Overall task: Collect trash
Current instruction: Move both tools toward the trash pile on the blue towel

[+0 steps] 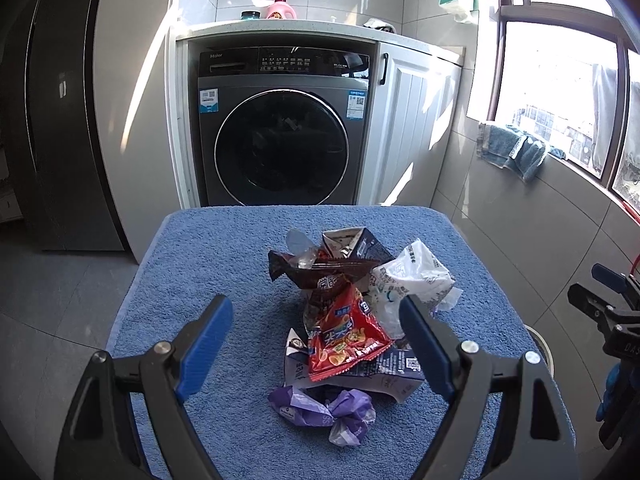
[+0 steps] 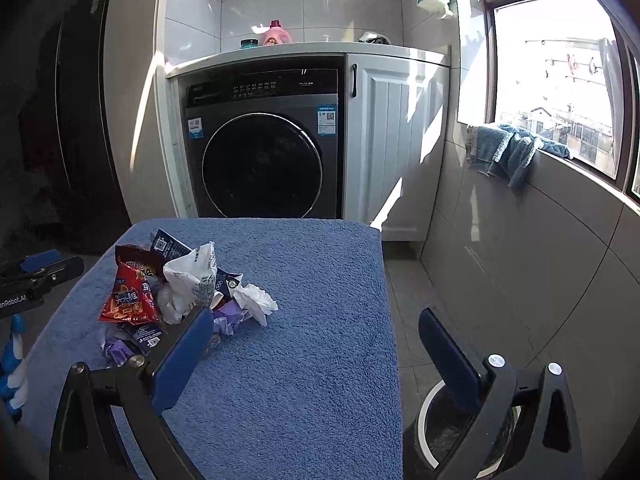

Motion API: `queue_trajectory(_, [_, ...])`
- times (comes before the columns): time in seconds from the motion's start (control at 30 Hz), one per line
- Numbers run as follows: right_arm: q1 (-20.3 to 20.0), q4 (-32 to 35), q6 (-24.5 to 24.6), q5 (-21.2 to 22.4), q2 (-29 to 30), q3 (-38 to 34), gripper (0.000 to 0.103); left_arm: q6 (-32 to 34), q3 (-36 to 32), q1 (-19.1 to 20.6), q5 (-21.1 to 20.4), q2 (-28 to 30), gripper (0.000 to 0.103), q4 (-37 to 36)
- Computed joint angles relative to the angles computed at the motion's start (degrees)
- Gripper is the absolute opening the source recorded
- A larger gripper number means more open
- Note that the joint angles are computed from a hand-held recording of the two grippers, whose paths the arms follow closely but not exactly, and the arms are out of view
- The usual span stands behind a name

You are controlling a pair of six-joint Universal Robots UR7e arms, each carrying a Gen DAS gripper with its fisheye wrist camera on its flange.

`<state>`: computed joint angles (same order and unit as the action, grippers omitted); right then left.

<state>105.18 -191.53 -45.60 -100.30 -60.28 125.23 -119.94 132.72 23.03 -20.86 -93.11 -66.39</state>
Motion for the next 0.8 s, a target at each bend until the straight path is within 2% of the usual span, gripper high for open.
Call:
queue_trajectory(0.3, [3.11,-0.51,0.32,-3.11,2.31,-0.78,0.1,-4.44,1.49,-0.83,-1.68,-4.33,0.085,5.87])
queue_trajectory(0.47, [4.06,-0.72,0.32,-3.74,3.38,-1.45,0.1,-4.96,2.52,-0.56,-2.01,-6.26,0.085,6.49])
queue_trajectory(0.6, [4.43,-0.69,-0.23,-4.19,4.25,-1.82,0.099,-3.85,3.05,0.0,-1.58,-6.97,0.085,5.19])
queue_trajectory(0.8, [4.36,0.75,-0.94,-4.15,5.27,-2.7,0.096,0.97,4.59,1.27,-1.12,-8.22,0.085,-0.87])
